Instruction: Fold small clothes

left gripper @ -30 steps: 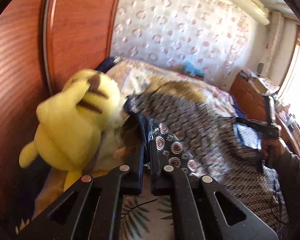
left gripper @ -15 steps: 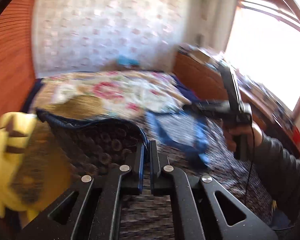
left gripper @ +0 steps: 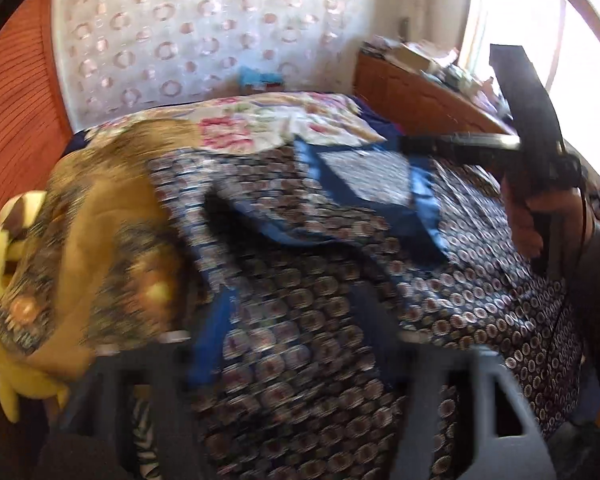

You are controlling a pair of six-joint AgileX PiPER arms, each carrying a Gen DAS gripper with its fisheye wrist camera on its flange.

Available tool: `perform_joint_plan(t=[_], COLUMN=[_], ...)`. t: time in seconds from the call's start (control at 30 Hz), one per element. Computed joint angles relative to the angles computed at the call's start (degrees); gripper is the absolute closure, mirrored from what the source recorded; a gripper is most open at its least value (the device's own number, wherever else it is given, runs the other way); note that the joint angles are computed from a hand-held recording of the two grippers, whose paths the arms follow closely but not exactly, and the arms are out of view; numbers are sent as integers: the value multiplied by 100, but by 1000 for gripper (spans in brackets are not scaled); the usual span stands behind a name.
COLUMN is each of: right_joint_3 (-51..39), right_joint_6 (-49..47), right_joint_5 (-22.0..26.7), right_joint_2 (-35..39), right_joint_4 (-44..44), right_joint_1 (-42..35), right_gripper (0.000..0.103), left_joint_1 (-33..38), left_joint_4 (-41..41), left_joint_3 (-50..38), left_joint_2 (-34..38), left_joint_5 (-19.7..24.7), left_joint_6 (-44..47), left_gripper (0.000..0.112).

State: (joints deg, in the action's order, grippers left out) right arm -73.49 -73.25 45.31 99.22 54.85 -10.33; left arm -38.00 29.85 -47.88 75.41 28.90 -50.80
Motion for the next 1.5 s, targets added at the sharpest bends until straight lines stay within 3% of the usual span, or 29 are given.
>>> perform_joint_plan(t=[0.13,0.37,0.57,0.6,0.63,0.7,0.8,0.9,0.97,1.13,1.23,1.37,1.5], right_joint_3=[269,96,-239,-340,-506,-627,-644,-157,333,1514,2210,3186,3529], right_joint_6=[-137,135,940,1089,1230,1584,1976,2190,1654,579,-66,-1121,-1556], right_joint_5=[91,21,-620,-657,-709,-983,-1012,-1408,-1430,-1254,-919,-876,-509], right_joint_2=[-43,354,742,834,948,952,807,387,-9,-1069,-1795,-2556,-2789], right_joint_4=[167,64,-888,-1082,-1247,-1448,-1367,-1503,-1023,-217,242,853,878], right_joint_1=[558,1804,2691,2754,2780,2711,2457,2267,1926,710,-320,-1664,-3002], right_gripper=[53,53,53,65,92,94,91,62,61,40,39,39,39], left_joint_1=[306,190,119,45,9,-104,-186,-352,-532,-835,-1075,-1206,-1280], left_joint_4=[191,1140,1816,1960,2080,2392,2641,2819,3017,2797,2760,2691,2494], left_joint_3=[434,791,944,924,912,913,768,539,307,-487,-1077,-2033,-2828], left_joint_2=[-399,-672,-832,-798,-757,-658,-292,132,491,1312,1814,2595,3261], left_joint_5=[36,270,419,491,506,507,382,243,191,34,158,225,209], left_joint_6=[-272,-1407,-2067,-2218,-2339,-2696,-3126,-3341,-3530,-3281,-3155,-3089,-2834], left_gripper=[33,33,33,33,33,33,33,33,33,33,33,33,33])
